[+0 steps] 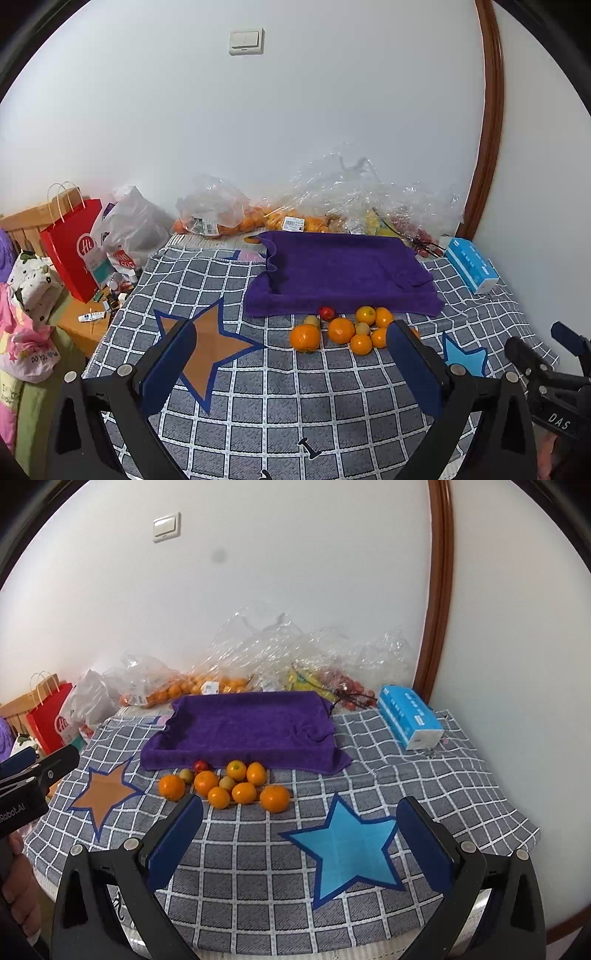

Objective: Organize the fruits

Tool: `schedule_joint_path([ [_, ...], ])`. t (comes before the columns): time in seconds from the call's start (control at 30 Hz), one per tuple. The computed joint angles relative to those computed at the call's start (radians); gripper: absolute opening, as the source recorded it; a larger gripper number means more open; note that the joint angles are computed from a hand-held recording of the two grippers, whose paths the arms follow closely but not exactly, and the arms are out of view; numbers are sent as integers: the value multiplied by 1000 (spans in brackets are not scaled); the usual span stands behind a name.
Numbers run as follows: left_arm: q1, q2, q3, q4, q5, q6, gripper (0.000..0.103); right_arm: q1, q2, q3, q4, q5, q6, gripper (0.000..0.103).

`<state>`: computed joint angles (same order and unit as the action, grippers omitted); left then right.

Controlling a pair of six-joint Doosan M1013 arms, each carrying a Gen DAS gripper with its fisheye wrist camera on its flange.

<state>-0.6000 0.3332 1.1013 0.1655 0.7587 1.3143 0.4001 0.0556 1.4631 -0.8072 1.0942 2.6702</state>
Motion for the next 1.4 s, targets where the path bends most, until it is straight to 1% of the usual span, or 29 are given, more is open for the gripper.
schedule_joint_path([
  [0.17, -1, 11, -15, 8, 9, 3, 103, -17, -7, 9, 15, -37, 6, 103],
  [0.3, 0, 22, -27, 2, 17, 5, 103, -23, 5, 0, 18, -25, -22, 103],
  [0.43, 4, 37, -42, -9, 23, 15, 103, -20, 19, -3, -43, -11, -4, 103],
  [0.53, 6, 47, -52, -8, 28, 18, 103, -27, 30, -9, -49, -14, -19, 103],
  [0.6, 6, 55, -58, -6, 32, 19, 103, -36, 33, -7, -38, -36, -26, 103],
  [0.67, 8, 60, -58, -8, 23, 21, 103, -52, 31, 3, -14, -92, -41, 103],
  [0.7, 7, 61, -56, -6, 19, 18, 103, -58, 32, 4, -3, -102, -44, 103],
  [0.83, 11, 83, -73, -27, 32, 35, 103, -80, 47, -6, 50, -106, -55, 103],
  [0.9, 8, 93, -81, -4, 39, 21, 103, -90, 55, -11, 67, -102, -60, 103],
  [1.07, 13, 120, -108, -14, 64, 40, 103, -113, 64, 1, 90, -142, -77, 103],
  [1.1, 14, 124, -111, -13, 68, 38, 103, -118, 65, 3, 98, -150, -79, 102],
  [1.17, 18, 134, -117, -9, 75, 35, 103, -132, 67, 12, 124, -177, -76, 98],
  [1.23, 23, 146, -123, -8, 87, 35, 103, -144, 68, 21, 148, -200, -74, 91],
  [1.27, 26, 152, -127, -12, 94, 37, 103, -150, 71, 25, 155, -206, -70, 91],
  [1.33, 34, 165, -134, -27, 104, 43, 98, -156, 75, 31, 163, -218, -69, 91],
  [1.4, 40, 175, -139, -33, 114, 42, 96, -163, 77, 41, 180, -244, -88, 89],
])
